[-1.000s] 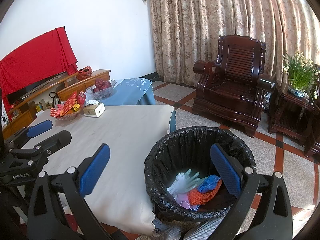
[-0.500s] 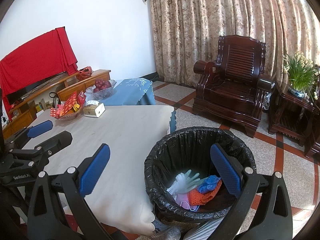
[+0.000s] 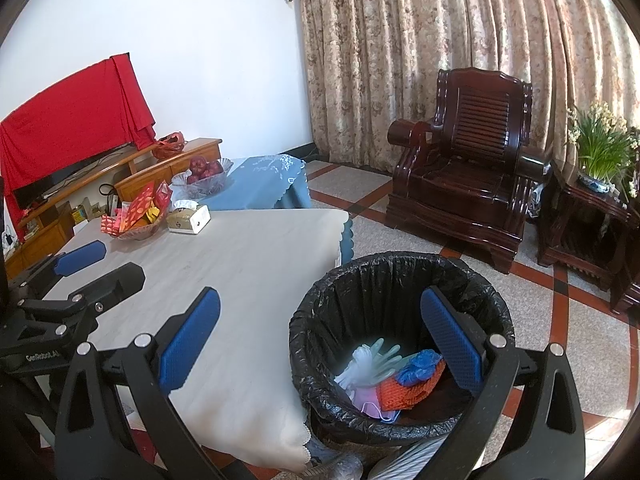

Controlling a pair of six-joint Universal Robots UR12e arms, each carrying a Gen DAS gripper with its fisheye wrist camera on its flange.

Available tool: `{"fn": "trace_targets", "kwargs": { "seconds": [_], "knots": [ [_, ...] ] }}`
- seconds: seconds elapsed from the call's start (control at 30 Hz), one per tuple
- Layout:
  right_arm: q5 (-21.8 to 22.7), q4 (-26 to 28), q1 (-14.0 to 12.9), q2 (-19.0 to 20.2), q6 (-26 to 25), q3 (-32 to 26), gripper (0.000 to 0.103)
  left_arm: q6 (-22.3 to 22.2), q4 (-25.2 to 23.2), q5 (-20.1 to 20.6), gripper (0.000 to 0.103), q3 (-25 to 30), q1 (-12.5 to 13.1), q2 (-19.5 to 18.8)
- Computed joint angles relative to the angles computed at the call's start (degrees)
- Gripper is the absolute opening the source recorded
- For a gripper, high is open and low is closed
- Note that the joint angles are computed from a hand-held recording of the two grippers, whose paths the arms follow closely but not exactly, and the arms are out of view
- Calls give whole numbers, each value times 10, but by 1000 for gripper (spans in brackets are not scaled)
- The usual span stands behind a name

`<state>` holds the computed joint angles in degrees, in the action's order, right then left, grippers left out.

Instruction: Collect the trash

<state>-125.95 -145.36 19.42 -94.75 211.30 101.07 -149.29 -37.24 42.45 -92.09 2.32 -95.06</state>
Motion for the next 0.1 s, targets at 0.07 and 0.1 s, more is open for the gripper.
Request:
{"fn": "trace_targets", "kwargs": {
  "seconds": [0.07,0.1],
  "knots": [
    [0,0,0,0,0,0,98,-1,1,0,97,0,0,0],
    [0,0,0,0,0,0,98,1,0,-1,97,-1,1,0]
  ]
}}
